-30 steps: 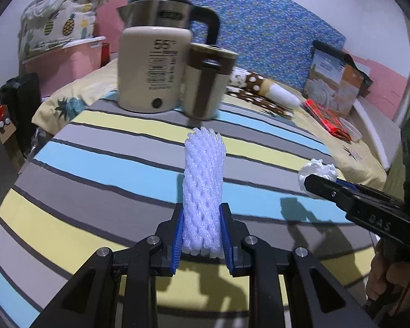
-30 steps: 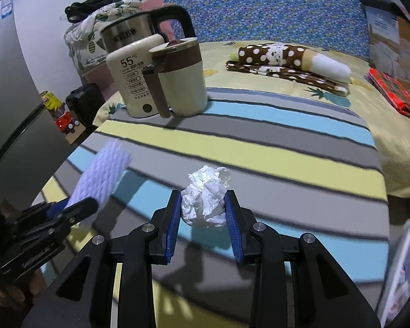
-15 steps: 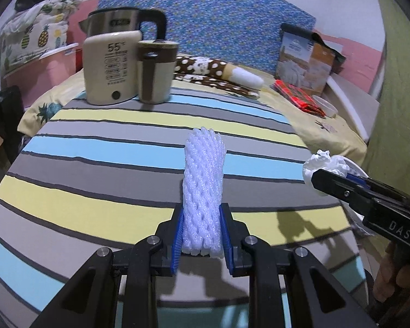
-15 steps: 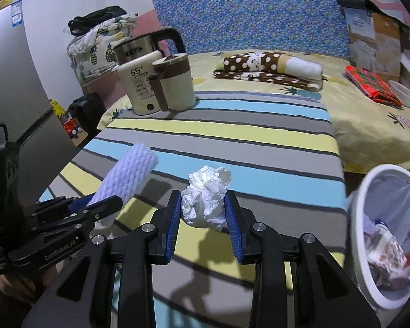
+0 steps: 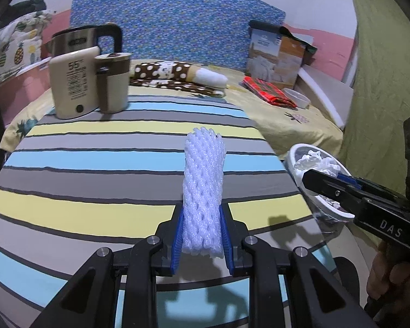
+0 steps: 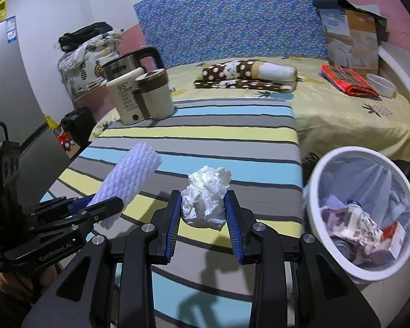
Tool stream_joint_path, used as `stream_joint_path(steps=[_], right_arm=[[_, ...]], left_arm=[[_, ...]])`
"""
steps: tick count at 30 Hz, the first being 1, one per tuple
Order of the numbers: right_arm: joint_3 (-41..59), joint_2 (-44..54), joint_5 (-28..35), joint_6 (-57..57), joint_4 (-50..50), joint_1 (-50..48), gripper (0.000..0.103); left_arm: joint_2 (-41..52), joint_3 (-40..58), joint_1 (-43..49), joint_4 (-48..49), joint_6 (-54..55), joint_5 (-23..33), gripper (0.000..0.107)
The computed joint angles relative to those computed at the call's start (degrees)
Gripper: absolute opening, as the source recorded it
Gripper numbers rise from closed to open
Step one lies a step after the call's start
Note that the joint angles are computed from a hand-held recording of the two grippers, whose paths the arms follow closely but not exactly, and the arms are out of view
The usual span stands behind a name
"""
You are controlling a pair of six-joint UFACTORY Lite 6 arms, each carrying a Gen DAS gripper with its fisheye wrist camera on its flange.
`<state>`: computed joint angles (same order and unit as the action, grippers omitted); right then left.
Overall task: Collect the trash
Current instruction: 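Carry the foam net and tissue over the white bin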
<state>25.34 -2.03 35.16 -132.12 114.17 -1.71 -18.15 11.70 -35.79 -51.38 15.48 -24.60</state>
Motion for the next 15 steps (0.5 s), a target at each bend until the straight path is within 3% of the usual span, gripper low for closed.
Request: stream_joint_path(steps=[15], right_arm=[[-0.03, 2.86, 4.99, 0.6, -8.62, -17.98, 0.034]], left_arm=[[17.63, 13.75, -8.11, 8.96, -8.72, -1.38, 0.025]])
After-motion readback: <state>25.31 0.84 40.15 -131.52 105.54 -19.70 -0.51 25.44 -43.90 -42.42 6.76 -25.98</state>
